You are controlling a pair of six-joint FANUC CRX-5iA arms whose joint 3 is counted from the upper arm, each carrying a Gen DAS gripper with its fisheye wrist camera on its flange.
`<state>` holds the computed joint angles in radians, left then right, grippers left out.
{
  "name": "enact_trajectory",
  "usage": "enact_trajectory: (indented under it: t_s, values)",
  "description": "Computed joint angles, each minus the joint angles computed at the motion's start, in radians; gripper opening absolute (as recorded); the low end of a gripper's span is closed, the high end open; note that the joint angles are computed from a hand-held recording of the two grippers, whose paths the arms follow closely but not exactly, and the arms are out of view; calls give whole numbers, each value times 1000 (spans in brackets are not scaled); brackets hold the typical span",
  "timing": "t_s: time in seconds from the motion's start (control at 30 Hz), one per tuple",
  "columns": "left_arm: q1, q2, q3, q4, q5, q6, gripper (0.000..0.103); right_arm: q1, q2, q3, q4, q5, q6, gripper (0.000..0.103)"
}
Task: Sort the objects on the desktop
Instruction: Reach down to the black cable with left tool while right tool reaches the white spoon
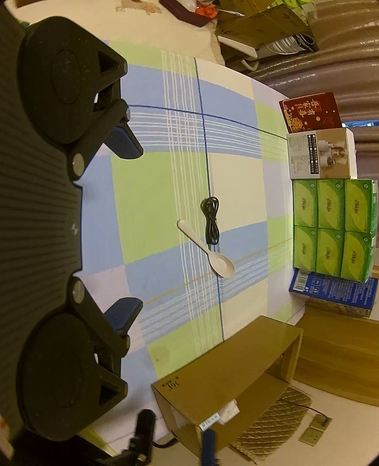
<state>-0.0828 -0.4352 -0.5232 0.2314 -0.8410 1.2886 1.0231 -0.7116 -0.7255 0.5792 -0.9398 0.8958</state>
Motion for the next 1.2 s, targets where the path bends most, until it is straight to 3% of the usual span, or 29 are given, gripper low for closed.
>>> enact_trajectory:
  t_s: [0.27, 0.37, 0.43, 0.7, 0.87, 1.0, 1.2]
  values:
    - [13, 83, 45, -17, 15, -92, 99, -137, 125, 77, -82, 96, 195, 101]
    - [17, 119, 65, -10, 23, -145, 99, -206, 196, 144, -164, 118, 400, 101]
    - [16, 144, 81, -9, 39, -195, 99, -237, 238, 163, -155, 143, 502, 101]
    - [10, 258, 127, 94, 131, -656, 99, -345, 391, 250, -209, 241, 977, 101]
    - [-3, 352, 189, 101, 128, -828, 99, -380, 492, 339, -341, 190, 1306, 101]
    - [-13, 404, 204, 95, 159, -946, 99, -386, 552, 347, -342, 191, 1424, 100]
    - [-12, 460, 201, 119, 207, -1099, 99, -410, 640, 394, -367, 186, 1539, 76]
